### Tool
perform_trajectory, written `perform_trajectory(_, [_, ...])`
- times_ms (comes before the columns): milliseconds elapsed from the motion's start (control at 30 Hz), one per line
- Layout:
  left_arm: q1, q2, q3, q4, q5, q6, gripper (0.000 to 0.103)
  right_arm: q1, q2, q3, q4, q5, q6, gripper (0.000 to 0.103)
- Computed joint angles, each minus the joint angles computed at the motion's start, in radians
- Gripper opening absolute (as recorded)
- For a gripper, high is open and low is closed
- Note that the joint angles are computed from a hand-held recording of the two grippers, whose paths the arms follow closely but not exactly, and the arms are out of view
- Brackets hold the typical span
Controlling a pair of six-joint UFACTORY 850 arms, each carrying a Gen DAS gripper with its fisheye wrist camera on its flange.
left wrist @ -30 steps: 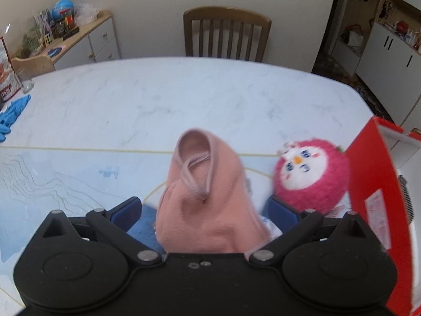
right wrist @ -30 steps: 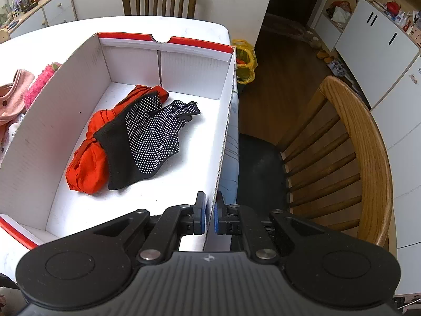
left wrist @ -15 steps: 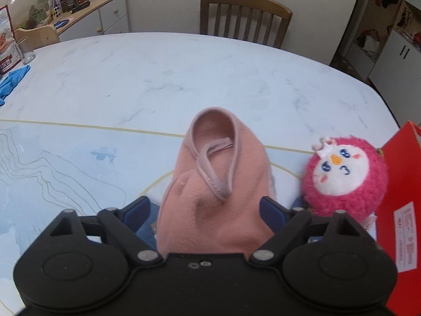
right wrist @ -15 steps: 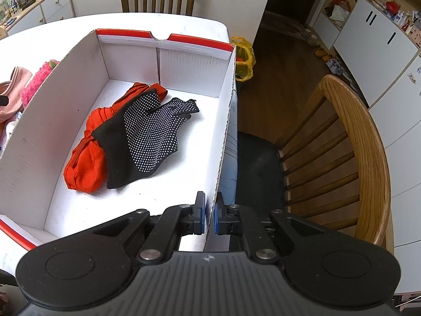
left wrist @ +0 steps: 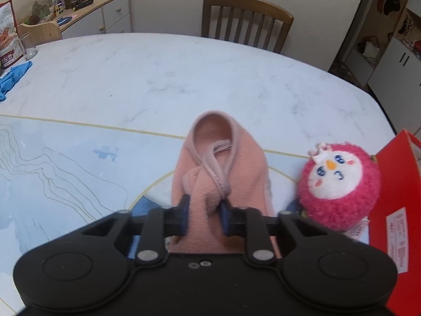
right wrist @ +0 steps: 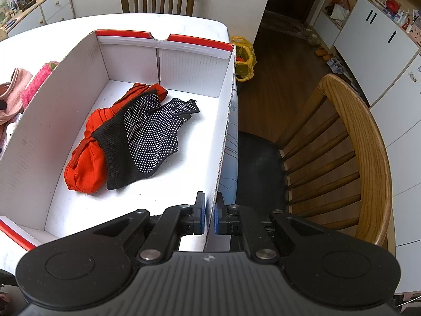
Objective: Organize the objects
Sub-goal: 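Grasp the pink fleece cloth with the left gripper and lift it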
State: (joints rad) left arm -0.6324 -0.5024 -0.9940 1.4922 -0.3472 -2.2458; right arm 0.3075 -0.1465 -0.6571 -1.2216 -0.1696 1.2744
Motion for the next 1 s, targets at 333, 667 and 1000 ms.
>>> perform_trajectory(333, [-0.043, 0.079, 0.004, -0.046, -0.021, 0.076, 0.01, -0.014, 0.001, 0.007, -0.064, 0.028, 0.067, 0.006])
perform_trajectory(667, [-0.094, 0.179, 0.017, 0.011, -0.046, 0.06, 0.01, -0.03, 0.004, 0.012, -0.12, 0.062, 0.127, 0.006])
perform_trajectory(1000, [-0.143, 0.246, -0.004, 0.127, -0.106, -0.014, 0.01, -0.043, 0.004, 0.017, -0.225, 0.089, 0.229, 0.006])
